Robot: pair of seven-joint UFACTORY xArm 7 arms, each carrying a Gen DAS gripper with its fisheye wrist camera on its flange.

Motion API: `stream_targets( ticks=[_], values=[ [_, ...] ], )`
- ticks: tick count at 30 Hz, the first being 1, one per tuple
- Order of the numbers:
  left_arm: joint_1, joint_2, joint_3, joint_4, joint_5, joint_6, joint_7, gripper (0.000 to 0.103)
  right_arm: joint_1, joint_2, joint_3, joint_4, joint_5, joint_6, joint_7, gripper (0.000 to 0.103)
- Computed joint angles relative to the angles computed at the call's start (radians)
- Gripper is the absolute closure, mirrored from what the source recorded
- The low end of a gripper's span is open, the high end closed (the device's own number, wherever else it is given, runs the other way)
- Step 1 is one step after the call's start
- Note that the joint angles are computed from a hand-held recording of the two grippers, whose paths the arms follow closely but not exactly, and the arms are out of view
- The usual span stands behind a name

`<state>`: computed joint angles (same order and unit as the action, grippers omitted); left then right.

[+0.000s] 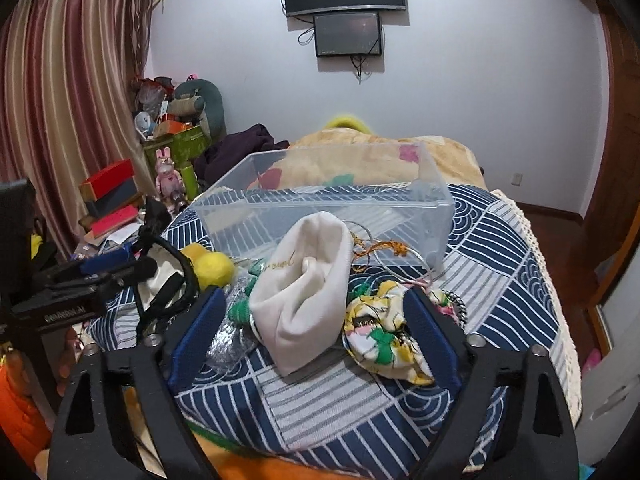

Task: Organize soft objects
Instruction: 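Grasp the black-strapped white garment with the left tool while the right tool grasps the white sock, then carry both items into the clear plastic box and open both tools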

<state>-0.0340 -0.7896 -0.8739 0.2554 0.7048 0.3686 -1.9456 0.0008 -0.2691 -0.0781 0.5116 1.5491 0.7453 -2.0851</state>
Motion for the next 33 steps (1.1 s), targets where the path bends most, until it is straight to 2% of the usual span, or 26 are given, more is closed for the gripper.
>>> stream_targets(
  ticks=[2, 4, 5, 7, 9, 12, 15, 23, 27, 29, 30, 33],
  values=[
    [0.037, 0.016, -0.020, -0.005, 0.021, -0.049, -0.014, 0.035, 0.008, 0.019, 0.013, 0.013, -0.001, -0.017, 0.011, 0.026],
    [0.085, 0.015, -0.042, -0.022, 0.037, -0.136, -0.035, 0.047, 0.016, 0.042, 0.024, 0.026, -0.007, -0.034, 0.023, 0.030],
    [0.104, 0.016, -0.055, -0.024, 0.031, -0.161, -0.035, 0.049, 0.021, 0.053, 0.030, 0.033, -0.019, -0.041, 0.033, 0.038],
    [0.116, 0.010, -0.076, -0.027, 0.009, -0.164, -0.021, 0.052, 0.031, 0.069, 0.041, 0.039, -0.042, -0.057, 0.049, 0.047],
    [0.122, -0.004, -0.093, -0.030, -0.012, -0.166, -0.007, 0.056, 0.037, 0.085, 0.043, 0.046, -0.056, -0.061, 0.055, 0.063],
    [0.106, -0.017, -0.102, -0.026, -0.046, -0.134, 0.027, 0.071, 0.037, 0.085, 0.039, 0.041, -0.043, -0.068, 0.028, 0.076],
    [0.073, -0.031, -0.089, -0.026, -0.070, -0.097, 0.050, 0.080, 0.024, 0.075, 0.022, 0.039, -0.058, -0.042, 0.033, 0.086],
    [0.002, -0.101, -0.072, 0.005, -0.059, 0.008, 0.086, 0.084, -0.021, 0.041, -0.020, 0.041, -0.062, 0.051, 0.044, 0.090],
    [-0.004, -0.129, -0.066, 0.033, -0.033, 0.039, 0.114, 0.084, -0.034, 0.017, -0.031, 0.043, -0.058, 0.082, 0.053, 0.090],
    [0.006, -0.151, -0.064, 0.048, -0.011, 0.041, 0.130, 0.086, -0.038, 0.006, -0.035, 0.041, -0.054, 0.094, 0.054, 0.091],
    [0.016, -0.160, -0.063, 0.052, -0.001, 0.030, 0.136, 0.089, -0.037, -0.001, -0.035, 0.039, -0.048, 0.094, 0.053, 0.090],
    [0.053, -0.185, -0.055, 0.064, 0.015, -0.019, 0.158, 0.089, -0.036, -0.025, -0.036, 0.037, -0.033, 0.097, 0.050, 0.090]
  ],
)
